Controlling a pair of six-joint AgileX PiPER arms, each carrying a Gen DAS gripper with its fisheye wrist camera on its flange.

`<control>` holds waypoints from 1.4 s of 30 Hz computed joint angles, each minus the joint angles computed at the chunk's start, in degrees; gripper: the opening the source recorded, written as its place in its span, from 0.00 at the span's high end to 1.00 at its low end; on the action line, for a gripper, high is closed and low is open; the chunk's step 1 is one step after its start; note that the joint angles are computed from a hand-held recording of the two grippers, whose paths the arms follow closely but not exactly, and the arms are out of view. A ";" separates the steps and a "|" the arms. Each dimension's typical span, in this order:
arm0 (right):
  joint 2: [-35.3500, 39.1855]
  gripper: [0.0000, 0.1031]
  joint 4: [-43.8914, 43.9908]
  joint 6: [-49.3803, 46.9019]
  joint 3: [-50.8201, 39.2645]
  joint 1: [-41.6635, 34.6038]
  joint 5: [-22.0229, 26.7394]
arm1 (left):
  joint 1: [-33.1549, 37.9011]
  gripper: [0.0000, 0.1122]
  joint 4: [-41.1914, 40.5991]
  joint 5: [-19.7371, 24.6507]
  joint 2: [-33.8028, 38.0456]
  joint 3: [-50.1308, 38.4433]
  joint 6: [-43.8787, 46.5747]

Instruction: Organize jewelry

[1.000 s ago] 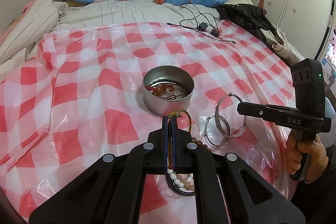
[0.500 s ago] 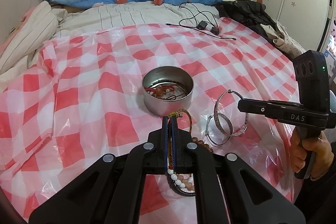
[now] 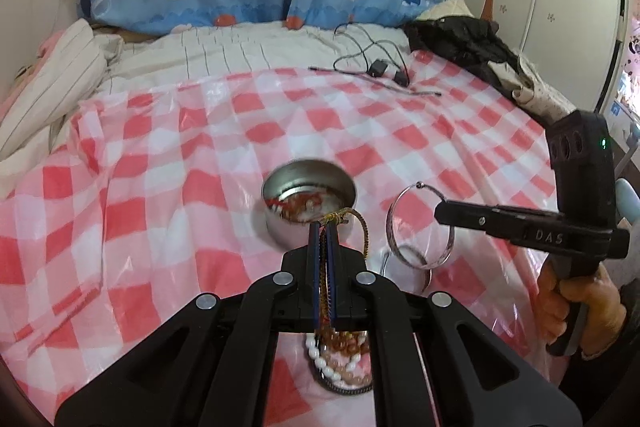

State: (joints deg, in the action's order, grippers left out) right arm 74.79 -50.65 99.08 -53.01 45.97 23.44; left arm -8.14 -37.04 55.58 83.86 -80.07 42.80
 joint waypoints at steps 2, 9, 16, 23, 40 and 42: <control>-0.60 0.93 -1.37 1.43 0.21 -0.05 0.14 | 0.05 0.98 -0.88 0.14 0.77 -1.64 -0.32; -1.41 0.93 0.86 -1.59 -0.80 -3.66 -1.68 | -1.45 0.98 -0.48 -1.05 3.29 -4.74 -2.38; 2.64 0.93 9.35 -13.17 -5.84 -6.87 -2.61 | -2.63 0.98 0.10 -2.16 7.87 -8.93 -4.56; 5.91 0.93 15.64 -20.89 -8.62 -9.38 -3.28 | -5.15 0.98 2.68 -3.91 11.82 -13.54 -6.97; 7.70 0.93 23.45 -30.63 -11.74 -12.70 -0.73 | -7.76 0.97 5.93 -5.65 15.32 -15.18 -8.96; 8.19 0.93 28.62 -35.57 -12.35 -14.08 2.94 | -7.65 0.97 6.55 -4.40 16.30 -16.20 -9.90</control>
State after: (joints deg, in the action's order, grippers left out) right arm 82.98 -22.02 63.51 -65.37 31.89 26.38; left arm -15.79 -30.49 51.18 100.16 -96.27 32.89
